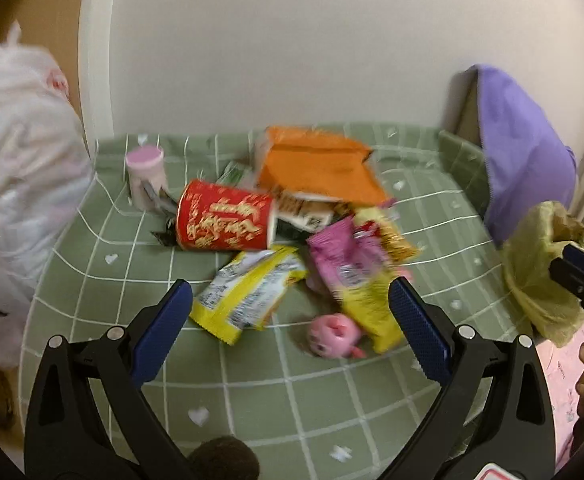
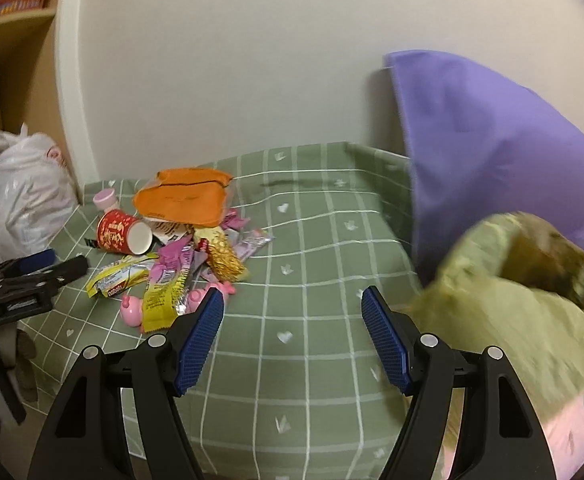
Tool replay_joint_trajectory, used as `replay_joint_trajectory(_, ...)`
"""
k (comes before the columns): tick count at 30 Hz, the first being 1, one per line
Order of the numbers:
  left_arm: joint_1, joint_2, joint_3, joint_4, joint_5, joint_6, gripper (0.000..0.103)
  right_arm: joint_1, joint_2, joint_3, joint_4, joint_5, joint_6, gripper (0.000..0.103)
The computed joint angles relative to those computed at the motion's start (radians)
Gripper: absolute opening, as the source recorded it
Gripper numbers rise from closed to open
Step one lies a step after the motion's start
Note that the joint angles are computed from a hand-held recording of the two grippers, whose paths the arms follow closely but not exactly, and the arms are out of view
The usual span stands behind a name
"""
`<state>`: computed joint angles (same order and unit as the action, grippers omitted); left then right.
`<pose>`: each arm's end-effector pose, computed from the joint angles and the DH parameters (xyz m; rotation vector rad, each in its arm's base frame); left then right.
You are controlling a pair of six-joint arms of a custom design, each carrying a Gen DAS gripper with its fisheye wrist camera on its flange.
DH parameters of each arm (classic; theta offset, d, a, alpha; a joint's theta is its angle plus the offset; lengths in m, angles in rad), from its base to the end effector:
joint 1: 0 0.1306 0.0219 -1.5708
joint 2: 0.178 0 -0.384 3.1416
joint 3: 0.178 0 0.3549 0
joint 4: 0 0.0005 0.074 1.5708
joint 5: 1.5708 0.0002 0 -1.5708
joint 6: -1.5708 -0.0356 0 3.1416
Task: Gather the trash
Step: 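Grasp the yellow snack wrapper with the left tool while the right grasps a pink wrapper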
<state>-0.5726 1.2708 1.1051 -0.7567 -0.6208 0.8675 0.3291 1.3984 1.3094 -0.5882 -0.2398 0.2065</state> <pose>0.3364 -0.1928 0.3710 -0.5739 2.2031 0.0442 0.4347 0.1569 0.4149 -0.7182 2.1284 0.3355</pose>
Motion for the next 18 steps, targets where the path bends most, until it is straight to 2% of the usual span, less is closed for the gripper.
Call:
replay_joint_trajectory(3, 0.055, 0.01, 0.003, -0.041, 0.037, 0.024, 0.094, 0.02, 0.069, 0.05, -0.024, -0.051, 0.044, 0.066)
replay_joint_trajectory(5, 0.081, 0.006, 0.004, -0.061, 0.057, 0.029, 0.094, 0.034, 0.119, 0.087, -0.059, -0.093, 0.058, 0.06)
replay_joint_trajectory(10, 0.109, 0.007, 0.014, -0.164, 0.051, 0.032, 0.094, 0.096, 0.248, 0.175, -0.13, -0.188, 0.075, 0.05)
replay_joint_trajectory(15, 0.132, -0.048, -0.041, -0.162, 0.1, 0.071, 0.09, 0.158, 0.337, 0.248, -0.173, -0.204, 0.058, 0.046)
replay_joint_trajectory(16, 0.138, -0.053, -0.05, -0.158, 0.11, 0.072, 0.09, 0.167, 0.352, 0.263, -0.184, -0.2, 0.056, 0.043)
replay_joint_trajectory(17, 0.14, -0.056, -0.056, -0.154, 0.112, 0.077, 0.089, 0.174, 0.37, 0.281, -0.199, -0.199, 0.059, 0.032)
replay_joint_trajectory(18, 0.142, -0.058, -0.064, -0.144, 0.118, 0.082, 0.089, 0.18, 0.388, 0.3, -0.225, -0.198, 0.067, 0.027)
